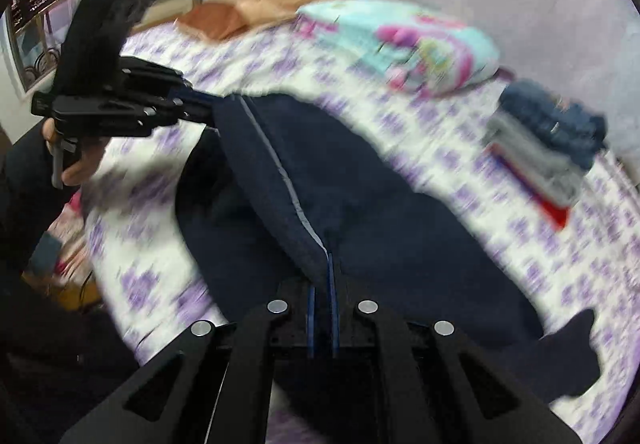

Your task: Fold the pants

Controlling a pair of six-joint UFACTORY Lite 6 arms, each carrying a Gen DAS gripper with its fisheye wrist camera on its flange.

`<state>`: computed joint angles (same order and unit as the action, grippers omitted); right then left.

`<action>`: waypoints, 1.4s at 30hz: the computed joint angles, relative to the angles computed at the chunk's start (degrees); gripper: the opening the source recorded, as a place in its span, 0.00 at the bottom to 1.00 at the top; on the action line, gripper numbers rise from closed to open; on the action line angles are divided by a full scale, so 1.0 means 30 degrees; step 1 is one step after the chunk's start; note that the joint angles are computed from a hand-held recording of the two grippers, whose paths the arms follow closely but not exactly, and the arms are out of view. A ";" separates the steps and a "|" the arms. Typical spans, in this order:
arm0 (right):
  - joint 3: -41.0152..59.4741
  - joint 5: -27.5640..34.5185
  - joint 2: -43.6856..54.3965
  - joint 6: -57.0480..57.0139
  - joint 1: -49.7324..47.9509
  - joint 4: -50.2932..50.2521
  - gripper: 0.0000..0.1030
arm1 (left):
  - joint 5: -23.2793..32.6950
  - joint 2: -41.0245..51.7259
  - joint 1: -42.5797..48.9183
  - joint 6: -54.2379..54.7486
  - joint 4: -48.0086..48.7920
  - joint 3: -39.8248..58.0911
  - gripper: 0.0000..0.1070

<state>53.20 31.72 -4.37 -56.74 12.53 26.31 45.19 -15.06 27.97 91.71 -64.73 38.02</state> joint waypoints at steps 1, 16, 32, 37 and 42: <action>-0.0692 -0.0395 0.0058 0.0293 0.0233 0.0005 0.06 | -0.0125 -0.0117 0.0225 0.0347 -0.0017 -0.0786 0.08; -0.3439 -0.3169 0.0831 -0.0531 0.1717 0.1417 0.07 | 0.3808 -0.2277 0.4508 -0.1061 0.1832 -0.2783 0.09; -0.5072 0.1084 -0.2729 -0.1972 0.0845 0.2356 0.60 | -0.4870 0.1653 -0.5333 -0.8749 -0.2040 -0.2491 0.17; -0.1521 0.0975 0.0263 -0.0305 0.0639 0.4707 0.11 | -0.4676 0.1863 -0.5037 -0.8881 -0.1814 -0.2391 0.13; 0.0114 -0.1547 0.5712 0.3227 0.1761 0.3181 0.01 | -0.5139 0.1828 -0.5255 -0.8262 -0.2206 -0.2612 0.12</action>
